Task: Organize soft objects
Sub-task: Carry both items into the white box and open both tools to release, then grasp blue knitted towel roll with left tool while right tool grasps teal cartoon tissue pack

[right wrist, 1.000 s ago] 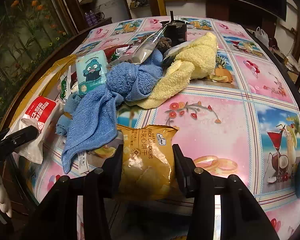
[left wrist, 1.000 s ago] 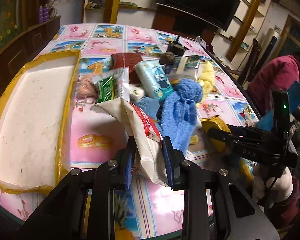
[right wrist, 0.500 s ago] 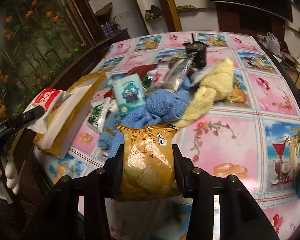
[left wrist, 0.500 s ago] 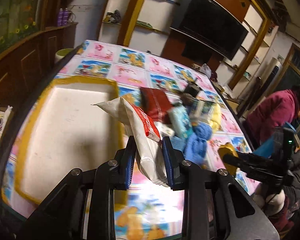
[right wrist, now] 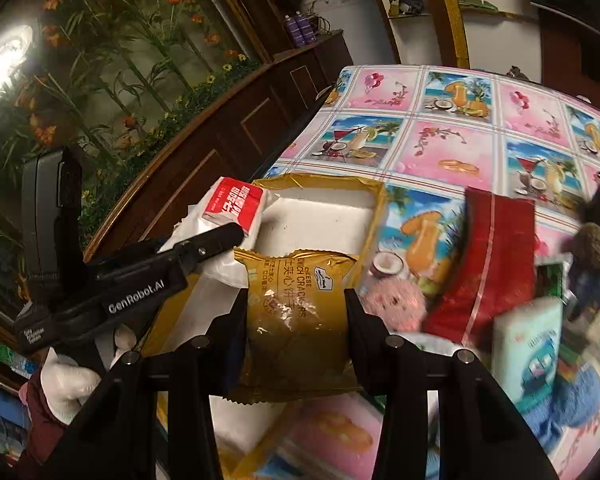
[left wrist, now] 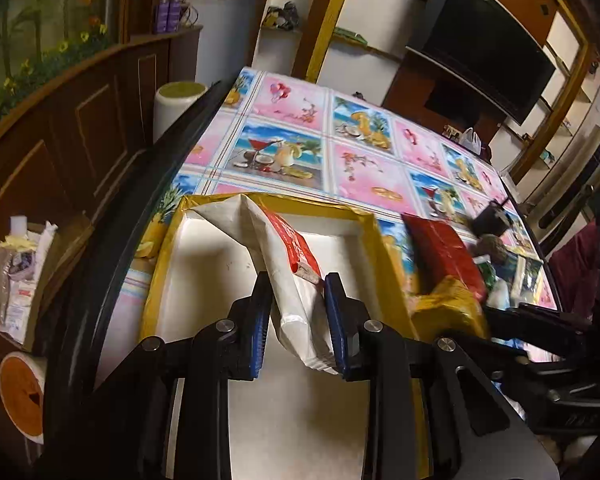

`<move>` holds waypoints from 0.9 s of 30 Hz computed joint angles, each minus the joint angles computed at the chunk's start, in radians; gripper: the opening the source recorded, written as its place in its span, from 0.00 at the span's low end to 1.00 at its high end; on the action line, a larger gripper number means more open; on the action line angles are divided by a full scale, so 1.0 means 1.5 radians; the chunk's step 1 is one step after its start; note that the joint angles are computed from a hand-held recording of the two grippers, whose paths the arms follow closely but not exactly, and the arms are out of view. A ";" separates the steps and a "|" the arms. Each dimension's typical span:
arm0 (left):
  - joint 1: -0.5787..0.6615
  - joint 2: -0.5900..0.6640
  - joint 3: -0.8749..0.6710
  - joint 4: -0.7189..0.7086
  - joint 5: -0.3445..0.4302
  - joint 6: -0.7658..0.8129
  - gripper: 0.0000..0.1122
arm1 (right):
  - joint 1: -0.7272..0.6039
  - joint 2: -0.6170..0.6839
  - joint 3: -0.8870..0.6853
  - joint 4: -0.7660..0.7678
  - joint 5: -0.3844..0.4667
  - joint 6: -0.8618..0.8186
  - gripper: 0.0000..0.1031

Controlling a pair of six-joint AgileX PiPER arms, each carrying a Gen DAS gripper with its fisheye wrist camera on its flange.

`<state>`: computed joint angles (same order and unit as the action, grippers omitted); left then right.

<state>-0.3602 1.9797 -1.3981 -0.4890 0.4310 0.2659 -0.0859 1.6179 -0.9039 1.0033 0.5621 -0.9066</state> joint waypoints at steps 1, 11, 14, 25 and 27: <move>0.009 0.018 -0.017 -0.012 0.009 0.004 0.24 | 0.018 0.032 -0.031 -0.015 -0.012 0.030 0.42; 0.104 0.083 -0.062 -0.277 0.122 0.180 0.42 | 0.050 0.148 -0.128 -0.012 -0.050 0.065 0.50; 0.123 0.079 -0.053 -0.328 0.142 0.204 0.44 | 0.024 0.120 -0.105 0.017 -0.045 0.035 0.50; 0.053 -0.163 0.195 -0.434 0.070 0.319 0.48 | -0.224 -0.074 0.077 -0.016 -0.009 -0.115 0.51; -0.003 -0.195 0.227 -0.433 0.058 0.334 0.48 | -0.257 -0.080 0.097 -0.034 0.002 -0.125 0.51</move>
<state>-0.3645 1.6872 -1.0578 -1.1384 0.5181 0.7664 -0.4713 1.4983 -0.7582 0.9525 0.5653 -1.0941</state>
